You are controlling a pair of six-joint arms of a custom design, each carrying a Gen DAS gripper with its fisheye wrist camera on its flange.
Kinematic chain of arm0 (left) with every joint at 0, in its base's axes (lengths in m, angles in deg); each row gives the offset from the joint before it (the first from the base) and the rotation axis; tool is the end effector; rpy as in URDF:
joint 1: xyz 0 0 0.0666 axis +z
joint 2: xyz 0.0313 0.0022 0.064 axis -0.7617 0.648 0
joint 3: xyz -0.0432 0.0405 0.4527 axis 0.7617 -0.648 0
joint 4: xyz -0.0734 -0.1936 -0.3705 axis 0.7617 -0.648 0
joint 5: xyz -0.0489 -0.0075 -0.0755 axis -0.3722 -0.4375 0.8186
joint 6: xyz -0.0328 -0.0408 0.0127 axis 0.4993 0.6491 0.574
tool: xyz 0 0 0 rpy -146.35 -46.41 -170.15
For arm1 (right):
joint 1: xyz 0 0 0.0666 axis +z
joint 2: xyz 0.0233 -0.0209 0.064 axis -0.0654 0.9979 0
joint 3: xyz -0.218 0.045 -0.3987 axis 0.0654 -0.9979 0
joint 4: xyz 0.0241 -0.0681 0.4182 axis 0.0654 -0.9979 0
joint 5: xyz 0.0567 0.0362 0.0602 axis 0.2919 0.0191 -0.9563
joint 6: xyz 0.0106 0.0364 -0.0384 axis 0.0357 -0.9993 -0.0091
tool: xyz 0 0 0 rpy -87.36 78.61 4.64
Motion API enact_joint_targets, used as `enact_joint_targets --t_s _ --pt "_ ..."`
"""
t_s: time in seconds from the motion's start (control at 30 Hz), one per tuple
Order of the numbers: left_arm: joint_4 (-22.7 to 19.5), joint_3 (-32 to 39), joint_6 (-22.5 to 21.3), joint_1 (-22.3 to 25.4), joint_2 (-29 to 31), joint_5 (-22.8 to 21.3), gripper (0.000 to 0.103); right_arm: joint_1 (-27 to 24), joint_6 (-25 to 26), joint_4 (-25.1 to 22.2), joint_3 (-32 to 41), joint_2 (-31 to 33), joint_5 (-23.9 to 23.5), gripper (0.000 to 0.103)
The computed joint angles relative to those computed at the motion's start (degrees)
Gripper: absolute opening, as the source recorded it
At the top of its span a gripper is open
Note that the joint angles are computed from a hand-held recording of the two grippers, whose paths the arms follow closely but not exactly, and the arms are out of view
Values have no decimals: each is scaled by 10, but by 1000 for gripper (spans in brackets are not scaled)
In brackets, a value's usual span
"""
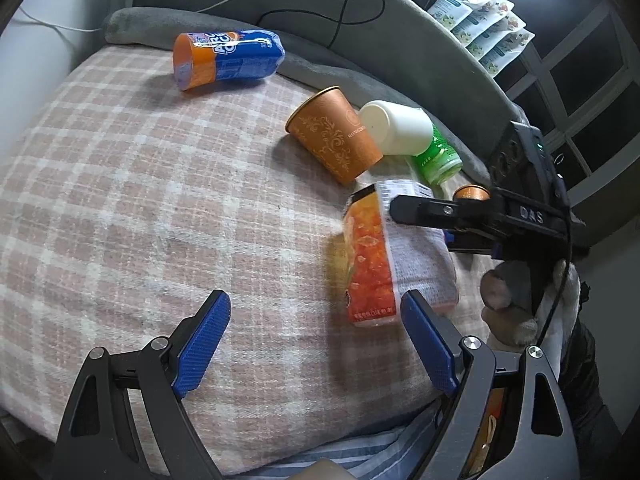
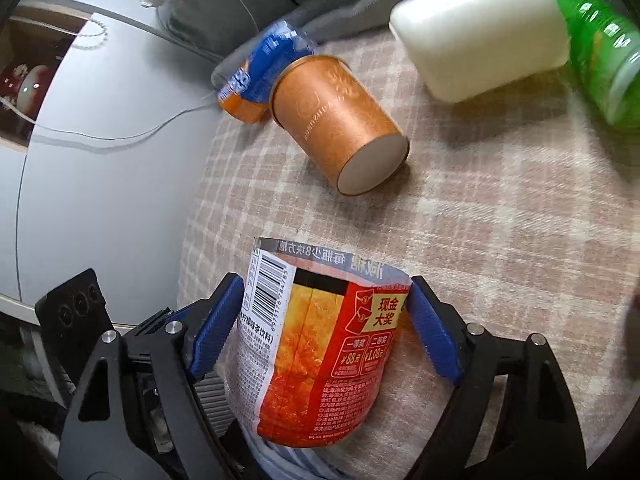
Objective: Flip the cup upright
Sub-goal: 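Close the right tool around the standing orange lemon-tea cup, then lift the cup upright with the right tool and carry it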
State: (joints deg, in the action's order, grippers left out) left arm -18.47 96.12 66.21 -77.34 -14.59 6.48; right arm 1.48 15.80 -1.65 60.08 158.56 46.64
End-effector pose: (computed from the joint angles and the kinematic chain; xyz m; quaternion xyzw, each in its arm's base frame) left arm 0.3445 -0.1877 0.4311 -0.0768 0.9419 -0.2380 0.2243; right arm 0.4943 0.0686 0.3991 -0.1462 0.9219 0.3516 0.0713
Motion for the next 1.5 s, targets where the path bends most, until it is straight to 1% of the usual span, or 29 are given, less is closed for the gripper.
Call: enact_joint_targets --t_s 0.07,0.17,0.3,0.5,0.63,0.7,0.87,1.07,1.3,1.5 --pt "0 0 0 -1 0 1 87 -3 -2 27 -12 -18 11 85" --pt "3 1 0 -2 3 2 87 -12 0 48 -20 -35 20 85" --pt "5 3 1 -7 5 -1 88 -16 -2 97 -37 -61 55 85" --pt "5 8 -1 -16 9 -16 87 -7 8 214 -78 -114 149 84" --pt "6 11 -2 -23 11 -29 87 6 24 279 -100 -131 212 84" --pt "7 13 -4 -26 12 -36 87 9 32 304 -109 -137 233 84" --pt "5 16 -11 -36 12 -56 87 15 40 336 -122 -143 255 84" --pt "5 15 -12 -37 9 -62 87 29 56 372 -147 -162 279 84" --pt "5 16 -14 -40 10 -66 87 30 60 384 -164 -179 282 84" --pt "1 20 -19 -51 11 -88 88 23 51 380 -173 -192 268 84"
